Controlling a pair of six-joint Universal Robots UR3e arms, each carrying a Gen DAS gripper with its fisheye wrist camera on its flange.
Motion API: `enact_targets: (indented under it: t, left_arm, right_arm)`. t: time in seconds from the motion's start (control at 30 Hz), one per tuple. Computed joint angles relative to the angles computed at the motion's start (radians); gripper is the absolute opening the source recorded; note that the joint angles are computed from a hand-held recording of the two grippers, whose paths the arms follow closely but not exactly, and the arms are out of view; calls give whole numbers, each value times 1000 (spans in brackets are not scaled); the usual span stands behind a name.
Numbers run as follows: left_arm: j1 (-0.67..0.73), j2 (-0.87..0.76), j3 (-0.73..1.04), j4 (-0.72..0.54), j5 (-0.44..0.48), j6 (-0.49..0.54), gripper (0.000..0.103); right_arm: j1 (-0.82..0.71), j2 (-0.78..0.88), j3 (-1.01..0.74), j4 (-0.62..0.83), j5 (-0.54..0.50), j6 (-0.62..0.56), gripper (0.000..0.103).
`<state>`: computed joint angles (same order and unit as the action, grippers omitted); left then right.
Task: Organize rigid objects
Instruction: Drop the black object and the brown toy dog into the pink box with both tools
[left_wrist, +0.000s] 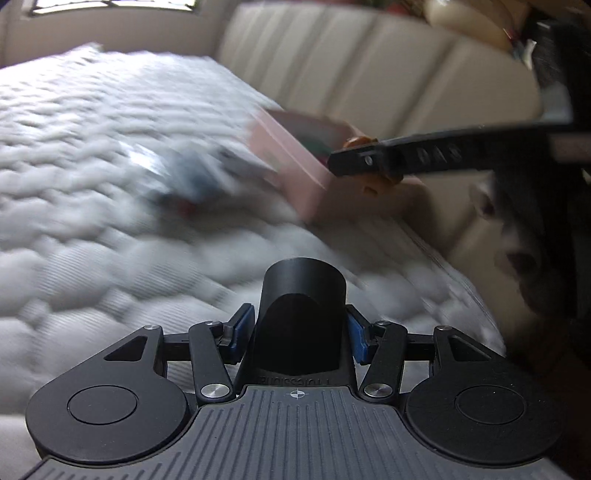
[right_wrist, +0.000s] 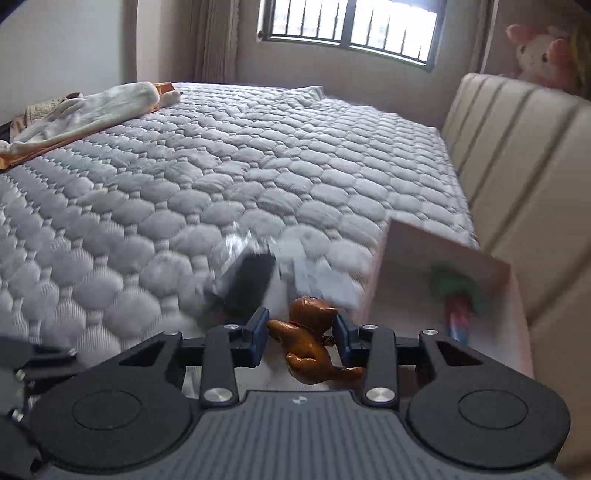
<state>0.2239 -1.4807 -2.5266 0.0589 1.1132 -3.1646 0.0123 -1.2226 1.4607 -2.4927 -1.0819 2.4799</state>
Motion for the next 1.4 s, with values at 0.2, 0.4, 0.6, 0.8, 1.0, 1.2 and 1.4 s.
enact_targets:
  t: [0.2, 0.4, 0.6, 0.8, 1.0, 1.2, 1.4]
  left_arm:
    - [-237, -164, 195, -80, 115, -41, 57]
    - [-278, -251, 494, -242, 164, -71, 57]
    - [-330, -526, 1093, -465, 284, -67, 57]
    - [-322, -893, 1677, -637, 326, -189, 57]
    - [-331, -1040, 1794, -657, 373, -215, 54]
    - [-300, -831, 1335, -315, 350, -192, 54]
    - [-241, -557, 812, -84, 277, -172, 54]
  right_arm:
    - [-236, -218, 497, -254, 31, -77, 37]
    - [-421, -285, 761, -418, 124, -160, 37]
    - [-538, -334, 791, -285, 273, -261, 37]
    - [-583, -344, 844, -369, 350, -312, 37]
    - [-553, -313, 837, -421, 326, -290, 37]
    - [-504, -266, 817, -468, 270, -257, 37]
    - [-428, -201, 711, -496, 214, -159, 37]
